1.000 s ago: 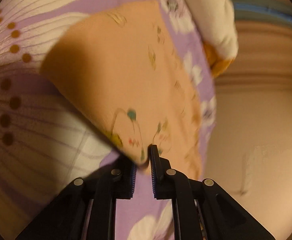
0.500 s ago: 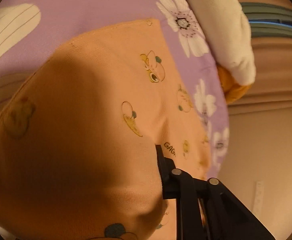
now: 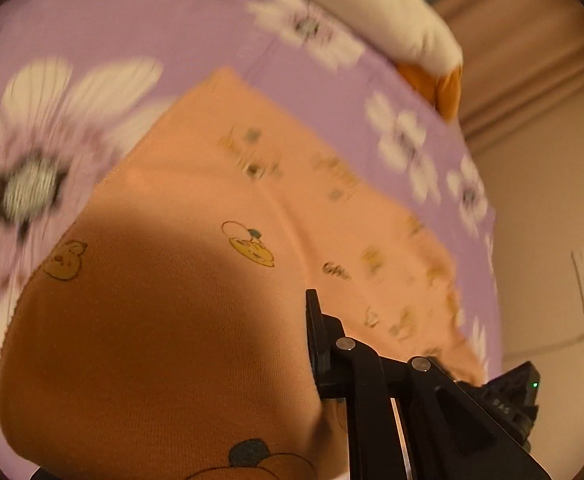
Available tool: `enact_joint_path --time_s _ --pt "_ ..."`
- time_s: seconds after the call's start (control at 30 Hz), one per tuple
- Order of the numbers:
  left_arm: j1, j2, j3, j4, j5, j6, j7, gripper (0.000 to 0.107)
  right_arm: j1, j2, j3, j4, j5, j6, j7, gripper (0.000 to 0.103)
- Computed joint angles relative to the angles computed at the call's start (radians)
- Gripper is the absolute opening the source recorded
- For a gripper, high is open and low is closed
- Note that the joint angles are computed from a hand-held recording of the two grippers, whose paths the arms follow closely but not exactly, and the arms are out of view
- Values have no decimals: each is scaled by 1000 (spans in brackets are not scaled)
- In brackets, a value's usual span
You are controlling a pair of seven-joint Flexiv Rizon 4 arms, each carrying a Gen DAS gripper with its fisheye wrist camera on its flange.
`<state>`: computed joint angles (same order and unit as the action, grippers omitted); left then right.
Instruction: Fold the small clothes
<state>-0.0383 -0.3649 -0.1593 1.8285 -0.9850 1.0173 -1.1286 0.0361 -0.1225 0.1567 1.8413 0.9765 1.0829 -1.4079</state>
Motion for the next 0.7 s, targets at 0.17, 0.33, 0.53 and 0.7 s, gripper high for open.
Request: enact_joint_path --time_s 0.17,0.33,0.53,0.7 --pt "41 48 10 80 -184 -74 113 17 25 123 0 157 -94 81 79 12" --pt "32 94 59 113 -147 -18 153 18 53 198 -19 272 -530 85 343 27" --pt "-13 119 42 124 -241 214 265 40 36 294 -61 361 -782 180 457 46" --pt "-7 100 25 123 -330 179 393 46 158 151 -210 107 -397 39 56 53"
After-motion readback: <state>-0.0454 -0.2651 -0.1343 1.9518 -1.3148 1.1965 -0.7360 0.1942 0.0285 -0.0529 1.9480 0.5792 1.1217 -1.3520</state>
